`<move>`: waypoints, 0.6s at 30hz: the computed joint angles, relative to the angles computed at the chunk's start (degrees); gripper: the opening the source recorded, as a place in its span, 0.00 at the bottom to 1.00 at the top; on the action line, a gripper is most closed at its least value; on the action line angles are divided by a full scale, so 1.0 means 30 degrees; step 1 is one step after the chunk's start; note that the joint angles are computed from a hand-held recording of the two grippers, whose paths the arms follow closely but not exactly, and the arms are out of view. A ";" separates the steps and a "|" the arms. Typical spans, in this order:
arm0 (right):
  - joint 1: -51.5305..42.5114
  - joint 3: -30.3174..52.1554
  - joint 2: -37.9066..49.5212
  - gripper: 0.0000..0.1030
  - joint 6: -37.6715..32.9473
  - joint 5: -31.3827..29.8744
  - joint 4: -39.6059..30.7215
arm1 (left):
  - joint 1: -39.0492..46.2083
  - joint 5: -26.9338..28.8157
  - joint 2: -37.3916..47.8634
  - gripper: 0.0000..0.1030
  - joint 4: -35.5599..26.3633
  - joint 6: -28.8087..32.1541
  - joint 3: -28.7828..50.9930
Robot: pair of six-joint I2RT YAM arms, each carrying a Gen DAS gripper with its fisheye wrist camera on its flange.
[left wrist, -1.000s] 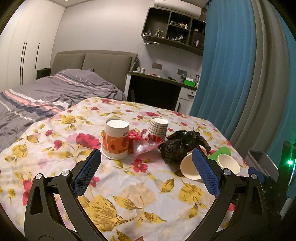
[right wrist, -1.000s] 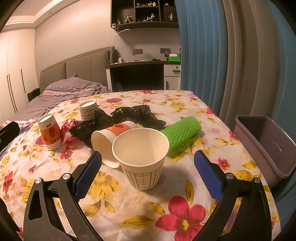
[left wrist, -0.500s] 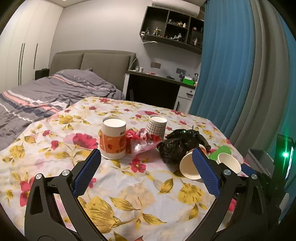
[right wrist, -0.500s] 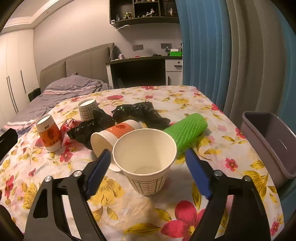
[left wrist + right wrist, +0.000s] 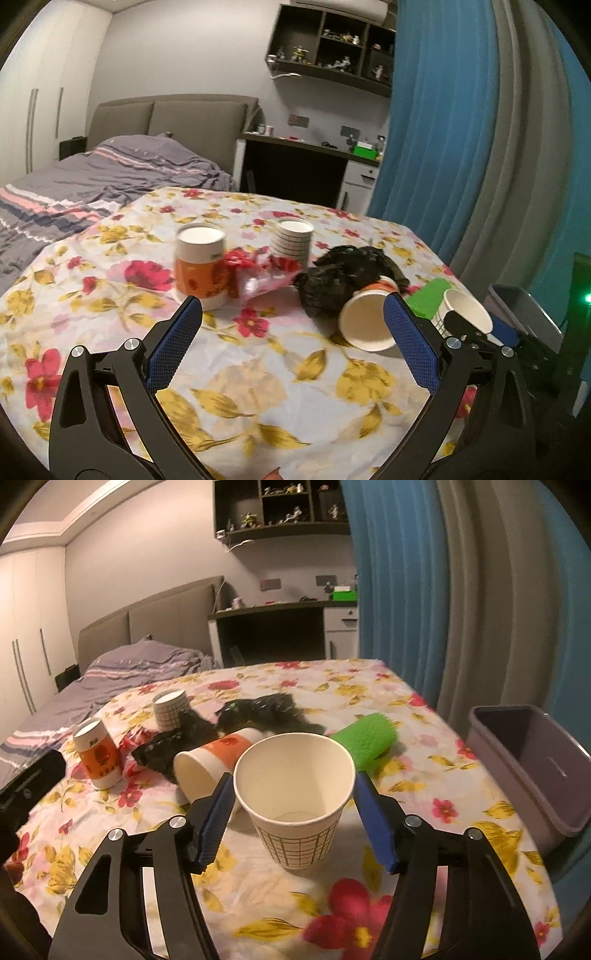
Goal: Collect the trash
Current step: 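Grasp the white checkered paper cup with the right gripper while the left grasps the orange-white cup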
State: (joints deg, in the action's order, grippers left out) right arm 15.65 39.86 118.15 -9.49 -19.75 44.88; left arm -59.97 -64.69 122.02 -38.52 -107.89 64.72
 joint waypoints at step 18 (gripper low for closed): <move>-0.4753 -0.0900 -0.1251 0.62 -0.0461 -0.2732 0.0678 | 0.4440 0.7036 0.2583 0.30 1.4092 1.3401 0.1166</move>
